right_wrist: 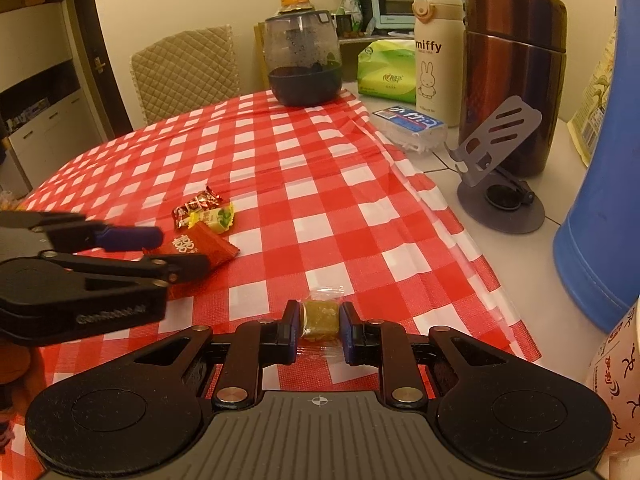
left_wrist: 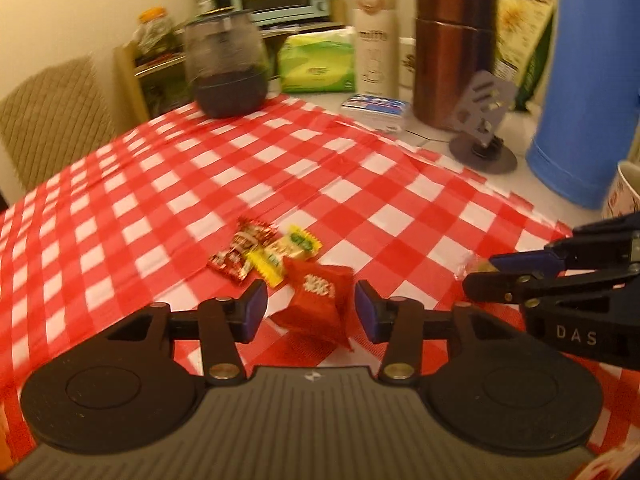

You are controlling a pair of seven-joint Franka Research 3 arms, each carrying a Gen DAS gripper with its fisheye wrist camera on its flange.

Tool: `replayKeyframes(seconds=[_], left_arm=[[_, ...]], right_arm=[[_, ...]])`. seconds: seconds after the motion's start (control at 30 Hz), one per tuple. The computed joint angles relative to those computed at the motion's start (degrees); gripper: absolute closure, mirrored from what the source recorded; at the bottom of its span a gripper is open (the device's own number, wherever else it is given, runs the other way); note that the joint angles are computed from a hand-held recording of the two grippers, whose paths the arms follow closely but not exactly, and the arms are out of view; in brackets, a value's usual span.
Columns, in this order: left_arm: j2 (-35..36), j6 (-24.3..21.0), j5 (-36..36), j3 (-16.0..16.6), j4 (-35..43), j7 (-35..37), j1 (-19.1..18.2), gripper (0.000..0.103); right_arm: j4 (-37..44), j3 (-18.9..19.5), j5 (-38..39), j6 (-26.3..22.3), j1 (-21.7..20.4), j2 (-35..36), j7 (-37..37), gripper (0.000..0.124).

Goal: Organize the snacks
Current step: 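Grasp the red printed packet with the left tool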

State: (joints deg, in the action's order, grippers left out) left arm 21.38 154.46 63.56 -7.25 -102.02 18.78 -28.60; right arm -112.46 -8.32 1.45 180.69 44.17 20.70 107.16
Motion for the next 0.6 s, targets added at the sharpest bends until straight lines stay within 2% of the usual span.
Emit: replayKeyframes(seconds=[0.1,0.2,0.27,0.6], left_arm=[[1.7,-0.6,-3.3,-1.0,1.9,5.4,0.6,0.059],[2.4,-1.5,-6.5,-1.1,2.7,8.2,0.6,0.068],[2.1,-1.1,-7.2,-0.5,2.1,7.4,0.2,0.077],[-3.6,-1.8,-11.2,-1.8,-3.8,0.3,0.2,0.079]], right_arm=[[0.0,0.1,0.1,0.0,0.0,0.0,0.0,0.103],[0.0,0.0,0.1,-0.1,0.1,-0.1,0.2,0.103],[0.0,0.0,0.1,-0.1,0.2,-0.2,0.2,0.103],[-0.8,0.7,-0.6,-0.3,0.0,-2.0,0.6,0.103]])
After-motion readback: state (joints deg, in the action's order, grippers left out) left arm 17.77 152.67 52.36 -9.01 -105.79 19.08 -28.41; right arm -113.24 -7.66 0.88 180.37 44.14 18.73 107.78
